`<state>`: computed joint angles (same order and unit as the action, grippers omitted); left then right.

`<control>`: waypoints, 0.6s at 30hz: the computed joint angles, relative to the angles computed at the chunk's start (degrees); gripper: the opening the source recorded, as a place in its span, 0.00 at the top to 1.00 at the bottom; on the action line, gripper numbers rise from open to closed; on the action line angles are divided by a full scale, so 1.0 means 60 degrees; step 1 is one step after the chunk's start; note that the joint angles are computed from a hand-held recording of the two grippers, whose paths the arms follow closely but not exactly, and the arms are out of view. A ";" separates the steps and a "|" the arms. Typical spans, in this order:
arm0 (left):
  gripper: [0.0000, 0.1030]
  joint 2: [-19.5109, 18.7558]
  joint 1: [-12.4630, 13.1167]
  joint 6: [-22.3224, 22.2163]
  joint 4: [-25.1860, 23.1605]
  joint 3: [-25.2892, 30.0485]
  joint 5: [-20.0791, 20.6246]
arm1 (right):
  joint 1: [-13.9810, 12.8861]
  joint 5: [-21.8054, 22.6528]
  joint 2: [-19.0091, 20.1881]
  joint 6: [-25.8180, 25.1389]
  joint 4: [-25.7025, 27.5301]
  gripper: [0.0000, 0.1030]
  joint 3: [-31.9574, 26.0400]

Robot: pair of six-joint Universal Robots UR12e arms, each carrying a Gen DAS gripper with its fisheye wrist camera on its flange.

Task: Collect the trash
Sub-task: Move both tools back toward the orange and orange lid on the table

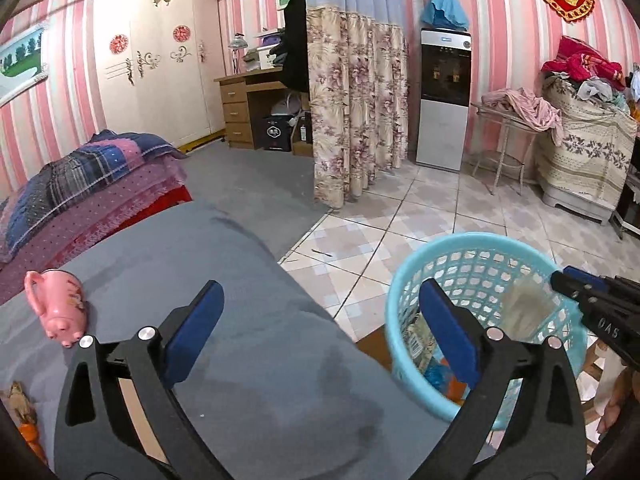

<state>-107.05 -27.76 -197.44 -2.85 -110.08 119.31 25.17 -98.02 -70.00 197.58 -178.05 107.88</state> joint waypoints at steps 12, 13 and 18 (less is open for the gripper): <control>0.05 0.0655 0.0168 -0.0396 0.0022 -0.0674 0.0299 | 0.0375 -0.0910 0.0186 0.0195 -0.0089 0.09 -0.0188; 0.05 0.0740 0.0193 -0.0483 0.0030 -0.0778 0.0372 | 0.0409 -0.0961 0.0192 0.0240 -0.0118 0.07 -0.0193; 0.05 0.1210 0.0275 -0.0822 -0.0155 -0.1228 0.0627 | 0.0603 -0.1020 0.0239 -0.0026 -0.0218 0.06 -0.0336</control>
<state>-99.79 -26.11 -202.37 -3.78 -117.45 123.08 28.79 -104.14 -68.56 197.42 -179.36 105.87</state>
